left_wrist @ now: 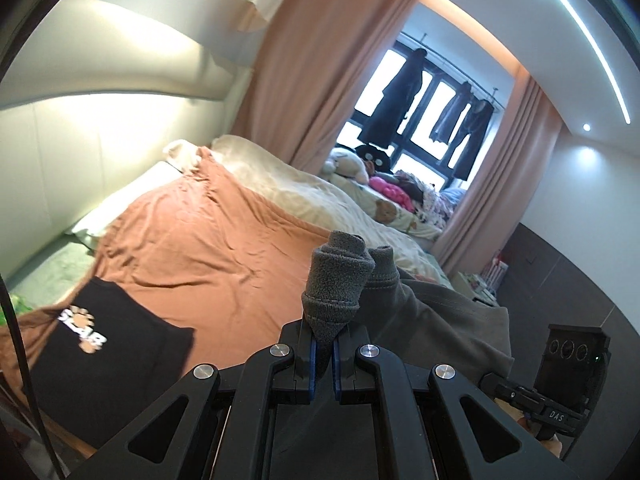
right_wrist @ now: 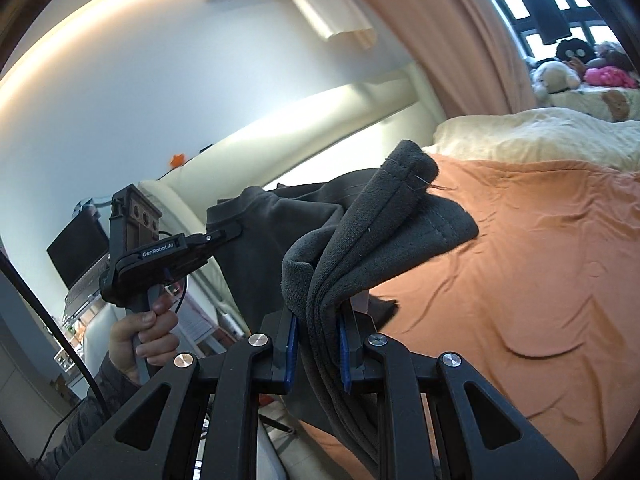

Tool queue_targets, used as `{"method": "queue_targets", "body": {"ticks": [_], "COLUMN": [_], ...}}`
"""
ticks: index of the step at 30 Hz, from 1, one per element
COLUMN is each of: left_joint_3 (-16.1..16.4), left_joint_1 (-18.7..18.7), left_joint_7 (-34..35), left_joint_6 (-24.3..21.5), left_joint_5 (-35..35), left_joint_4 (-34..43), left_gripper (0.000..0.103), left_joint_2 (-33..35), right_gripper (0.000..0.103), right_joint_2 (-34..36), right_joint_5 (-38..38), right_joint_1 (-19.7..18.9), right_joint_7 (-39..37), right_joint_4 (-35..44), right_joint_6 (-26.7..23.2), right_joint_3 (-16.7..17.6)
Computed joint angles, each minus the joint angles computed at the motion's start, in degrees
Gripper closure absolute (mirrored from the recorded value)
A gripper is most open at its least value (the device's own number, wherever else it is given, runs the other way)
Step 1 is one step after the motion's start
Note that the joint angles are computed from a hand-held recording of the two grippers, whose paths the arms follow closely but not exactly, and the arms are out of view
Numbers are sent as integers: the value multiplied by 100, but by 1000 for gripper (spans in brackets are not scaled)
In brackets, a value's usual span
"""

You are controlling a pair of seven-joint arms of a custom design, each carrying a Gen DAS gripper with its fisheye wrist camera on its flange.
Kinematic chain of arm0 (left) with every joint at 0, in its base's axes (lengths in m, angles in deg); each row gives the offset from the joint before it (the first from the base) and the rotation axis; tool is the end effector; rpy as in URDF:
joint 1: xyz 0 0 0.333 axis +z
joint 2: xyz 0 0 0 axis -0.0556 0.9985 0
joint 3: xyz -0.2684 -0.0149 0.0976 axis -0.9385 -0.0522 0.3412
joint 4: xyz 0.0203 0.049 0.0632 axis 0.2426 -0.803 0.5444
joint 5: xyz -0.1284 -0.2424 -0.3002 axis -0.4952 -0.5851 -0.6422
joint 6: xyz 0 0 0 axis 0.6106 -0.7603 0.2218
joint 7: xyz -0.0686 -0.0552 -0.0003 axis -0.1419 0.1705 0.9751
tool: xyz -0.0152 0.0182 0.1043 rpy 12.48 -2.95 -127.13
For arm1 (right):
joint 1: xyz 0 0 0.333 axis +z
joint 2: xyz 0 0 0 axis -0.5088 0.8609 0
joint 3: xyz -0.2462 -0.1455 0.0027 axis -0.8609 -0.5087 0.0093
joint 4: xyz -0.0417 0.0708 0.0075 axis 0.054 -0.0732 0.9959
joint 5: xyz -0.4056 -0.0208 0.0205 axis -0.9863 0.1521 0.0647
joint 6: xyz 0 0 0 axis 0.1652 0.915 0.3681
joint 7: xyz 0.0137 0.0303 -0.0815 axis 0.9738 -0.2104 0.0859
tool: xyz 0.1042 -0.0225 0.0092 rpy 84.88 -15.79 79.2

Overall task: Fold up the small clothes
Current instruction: 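Lift the folded grey shirt with both grippers and carry it toward the black T-shirt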

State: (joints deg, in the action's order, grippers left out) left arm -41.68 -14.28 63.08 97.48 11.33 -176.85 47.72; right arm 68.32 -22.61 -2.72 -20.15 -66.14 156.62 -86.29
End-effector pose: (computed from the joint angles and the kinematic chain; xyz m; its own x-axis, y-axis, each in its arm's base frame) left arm 0.4563 -0.1552 0.8105 -0.2199 -0.8725 0.4363 -0.5181 -0.2745 -0.8101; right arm 0.4532 0.2072 0.7740 0.6331 -0.6465 -0.4258 -0.4935 0.0868 -0.8654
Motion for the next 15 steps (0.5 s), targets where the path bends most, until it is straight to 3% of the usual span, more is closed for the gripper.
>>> {"method": "queue_targets", "body": {"ticks": [8, 15], "left_joint_3": [553, 928], "left_joint_1": [365, 736], "left_joint_7": [350, 671], "left_joint_6": [-27, -13], "left_joint_5": [-84, -122], "left_joint_4": [-660, -812], "left_gripper": [98, 98], "left_joint_2": [-656, -727], "right_gripper": [90, 90], "right_joint_2": [1095, 2168], "right_joint_5": [457, 505], "right_joint_1": [111, -140], "right_joint_7": [-509, -668], "right_joint_4": [1057, 2234], "right_joint_6": [-282, -545], "right_joint_3": [269, 744]}}
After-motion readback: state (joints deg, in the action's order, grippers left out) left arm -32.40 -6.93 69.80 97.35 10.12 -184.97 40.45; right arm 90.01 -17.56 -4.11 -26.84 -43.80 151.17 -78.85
